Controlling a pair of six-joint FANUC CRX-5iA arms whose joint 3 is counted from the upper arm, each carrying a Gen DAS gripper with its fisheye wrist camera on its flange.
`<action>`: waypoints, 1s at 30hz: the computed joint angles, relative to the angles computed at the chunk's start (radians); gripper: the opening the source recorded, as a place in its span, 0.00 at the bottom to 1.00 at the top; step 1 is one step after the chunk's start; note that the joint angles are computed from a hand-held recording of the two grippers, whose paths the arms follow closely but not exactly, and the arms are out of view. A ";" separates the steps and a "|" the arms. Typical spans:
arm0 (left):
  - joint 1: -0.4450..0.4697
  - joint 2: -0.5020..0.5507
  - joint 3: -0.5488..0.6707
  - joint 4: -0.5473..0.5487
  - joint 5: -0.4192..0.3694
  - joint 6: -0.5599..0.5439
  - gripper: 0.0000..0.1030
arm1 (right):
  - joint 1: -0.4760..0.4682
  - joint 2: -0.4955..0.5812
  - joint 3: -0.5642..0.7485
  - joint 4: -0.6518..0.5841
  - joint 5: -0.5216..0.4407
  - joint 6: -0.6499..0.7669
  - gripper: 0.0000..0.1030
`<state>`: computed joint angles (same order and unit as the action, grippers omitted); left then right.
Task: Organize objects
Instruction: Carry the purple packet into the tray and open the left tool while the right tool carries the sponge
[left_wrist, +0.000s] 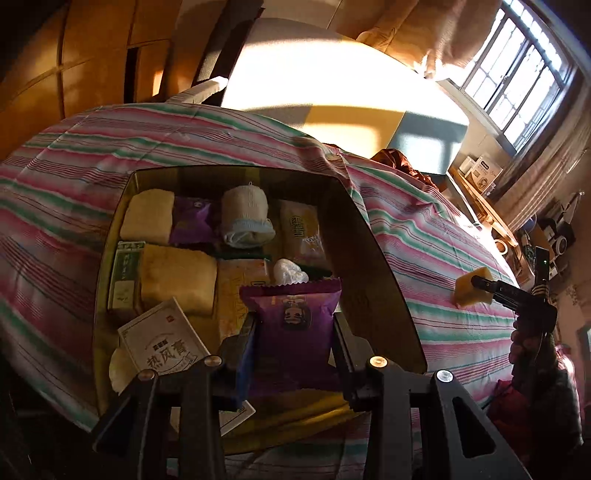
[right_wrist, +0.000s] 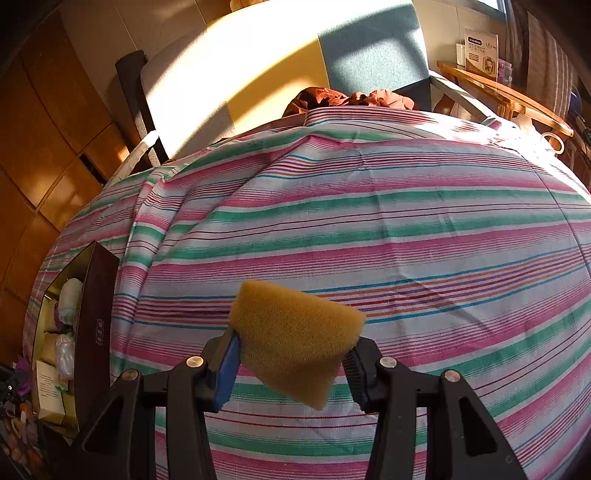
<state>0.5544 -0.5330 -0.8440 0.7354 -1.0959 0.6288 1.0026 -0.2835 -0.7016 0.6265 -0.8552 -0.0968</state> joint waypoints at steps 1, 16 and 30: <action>0.014 -0.003 -0.008 0.000 -0.014 -0.007 0.38 | 0.006 0.005 0.006 0.003 -0.004 0.004 0.48; -0.056 -0.016 -0.057 -0.050 0.001 -0.036 0.38 | 0.175 0.154 0.245 0.067 0.064 0.167 0.48; 0.029 -0.024 -0.097 -0.002 -0.018 -0.108 0.49 | 0.218 0.477 0.642 -0.298 -0.086 0.656 0.48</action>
<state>0.5833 -0.5571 -0.9407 0.7335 -1.1139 0.5207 1.2205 0.1938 -0.0597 0.3289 -0.9410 0.5596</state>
